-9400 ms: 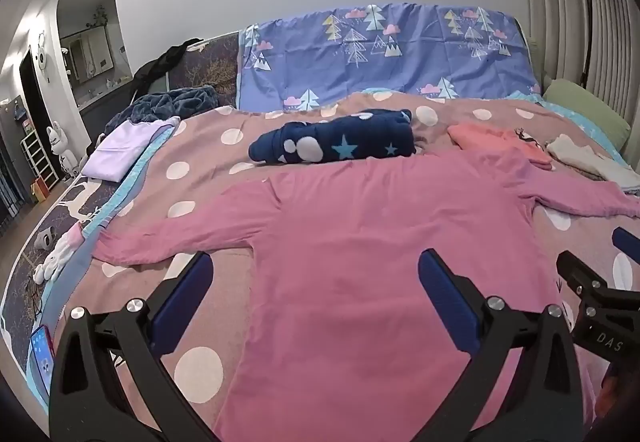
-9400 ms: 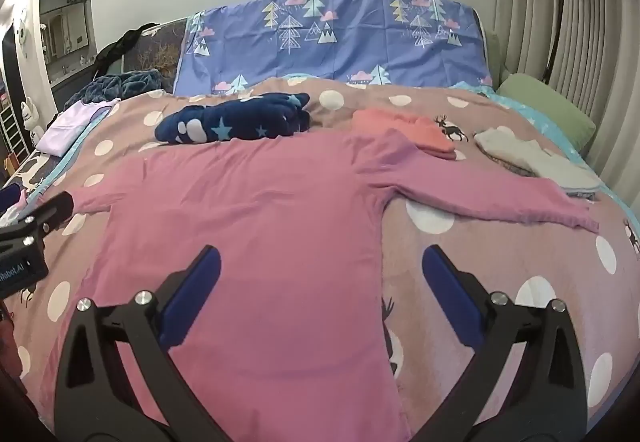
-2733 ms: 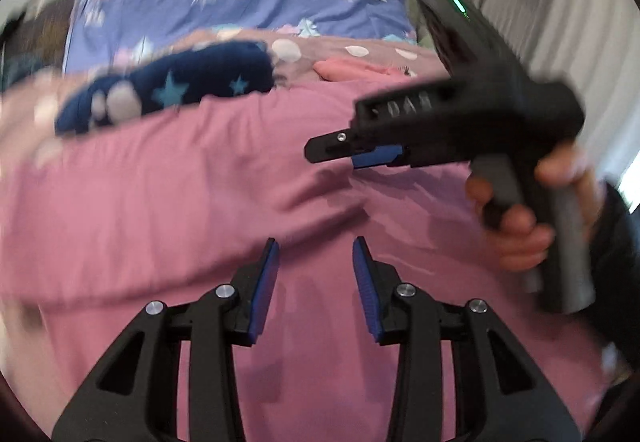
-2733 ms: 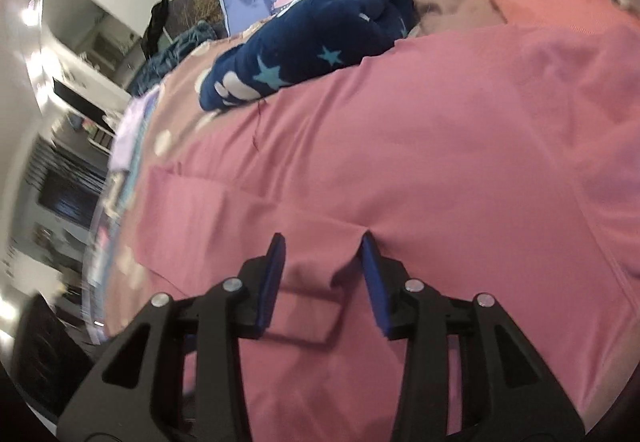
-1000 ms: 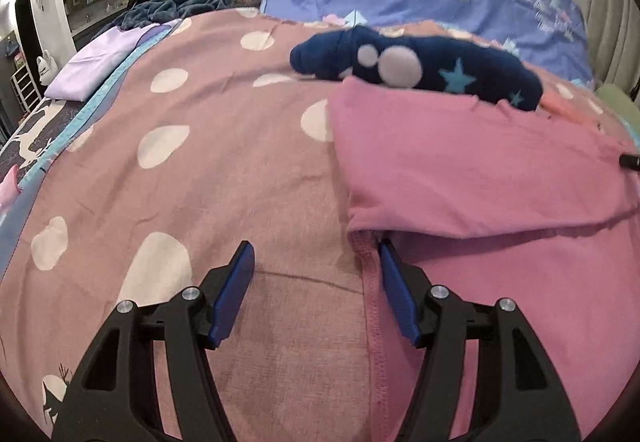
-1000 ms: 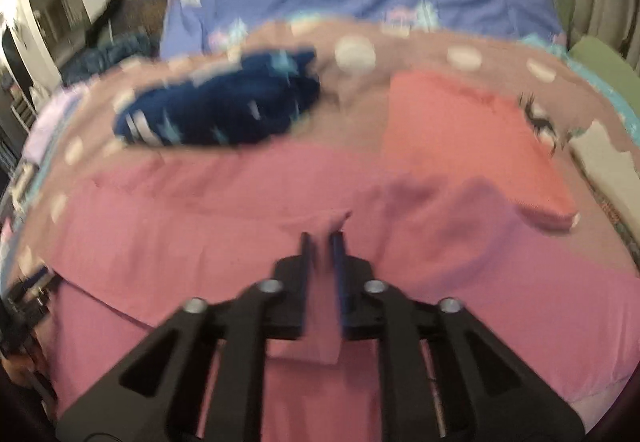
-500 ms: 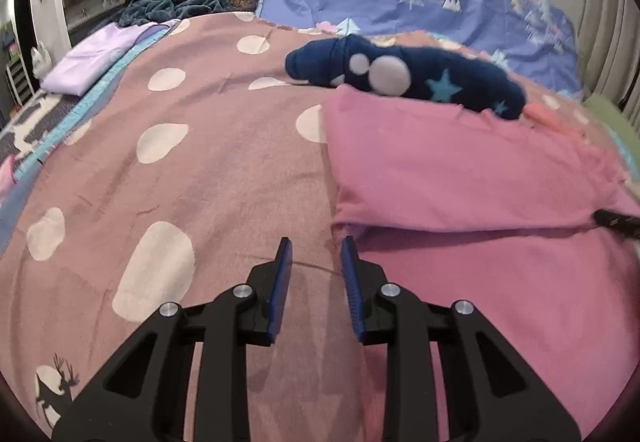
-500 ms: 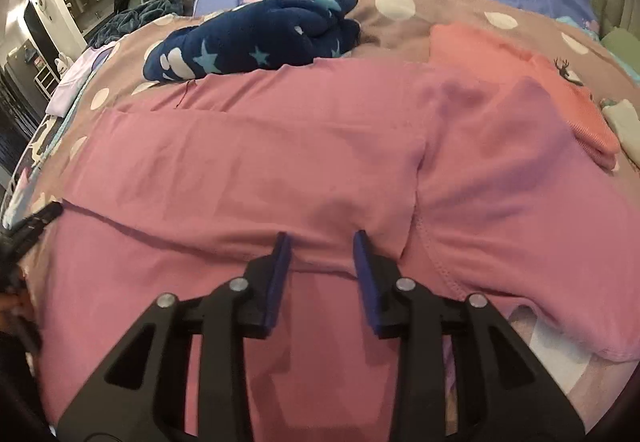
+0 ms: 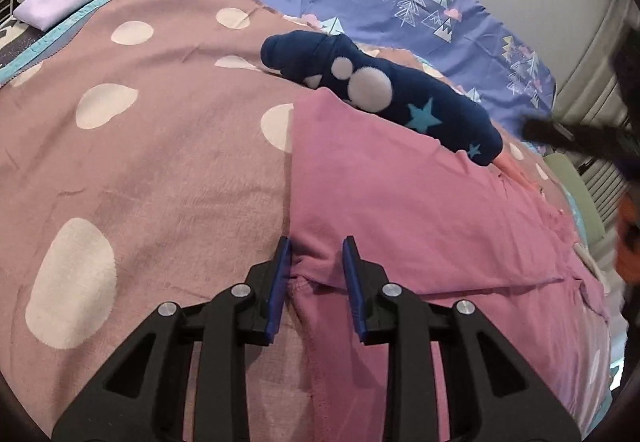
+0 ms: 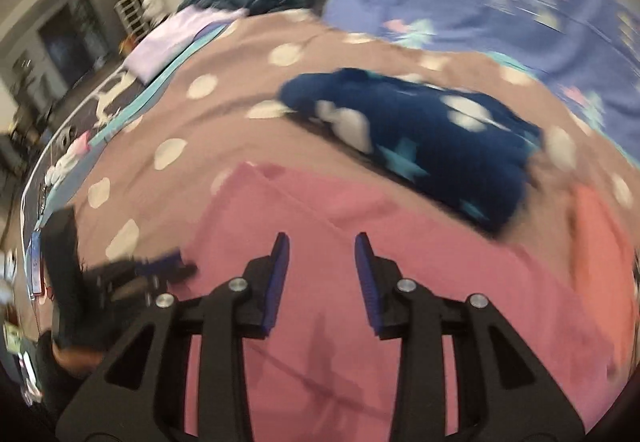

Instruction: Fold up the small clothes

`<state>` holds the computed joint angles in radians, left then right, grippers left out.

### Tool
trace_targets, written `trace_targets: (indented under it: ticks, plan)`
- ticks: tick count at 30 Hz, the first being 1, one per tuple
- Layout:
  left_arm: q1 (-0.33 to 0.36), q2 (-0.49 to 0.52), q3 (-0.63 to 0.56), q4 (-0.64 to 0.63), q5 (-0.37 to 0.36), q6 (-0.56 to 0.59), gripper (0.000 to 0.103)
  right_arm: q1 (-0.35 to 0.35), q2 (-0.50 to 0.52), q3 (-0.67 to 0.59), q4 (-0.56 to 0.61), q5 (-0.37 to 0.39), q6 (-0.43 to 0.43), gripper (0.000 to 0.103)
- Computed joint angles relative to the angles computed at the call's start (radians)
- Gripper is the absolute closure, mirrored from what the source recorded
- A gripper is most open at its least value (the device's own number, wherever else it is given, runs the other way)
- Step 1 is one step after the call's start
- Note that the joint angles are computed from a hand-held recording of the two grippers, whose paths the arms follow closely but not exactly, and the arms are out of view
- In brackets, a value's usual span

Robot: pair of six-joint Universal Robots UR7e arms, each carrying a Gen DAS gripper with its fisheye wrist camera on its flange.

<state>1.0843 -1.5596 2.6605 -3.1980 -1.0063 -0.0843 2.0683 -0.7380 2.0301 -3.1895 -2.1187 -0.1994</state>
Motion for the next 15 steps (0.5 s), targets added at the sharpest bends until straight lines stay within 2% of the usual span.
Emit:
trace_targets:
  ticks: [5,10,11,12,13,14,15]
  plan:
    - [0.018,-0.003,0.003,-0.017,-0.028,0.017,0.075,0.002,0.185,-0.251,0.150,0.069,-0.009,0.061]
    - [0.050,-0.018,-0.004,-0.012,-0.078,0.016,0.075,0.006,0.341,-0.472,0.379,0.001,0.040,0.059]
    - [0.050,-0.019,-0.004,-0.011,-0.079,0.015,0.079,0.007,0.358,-0.495,0.407,-0.013,0.036,0.060]
    - [0.043,-0.019,-0.001,-0.015,-0.066,0.010,0.083,0.012,0.381,-0.521,0.420,-0.036,0.020,0.089]
    - [0.033,-0.021,0.005,-0.021,-0.044,0.002,0.095,0.017,0.393,-0.533,0.426,-0.048,0.002,0.098]
    - [0.019,-0.027,0.013,-0.029,-0.021,-0.007,0.098,0.021,0.399,-0.538,0.420,-0.051,-0.011,0.098]
    - [-0.014,-0.034,0.028,-0.040,0.034,-0.022,0.098,0.028,0.398,-0.526,0.373,-0.032,-0.043,0.099]
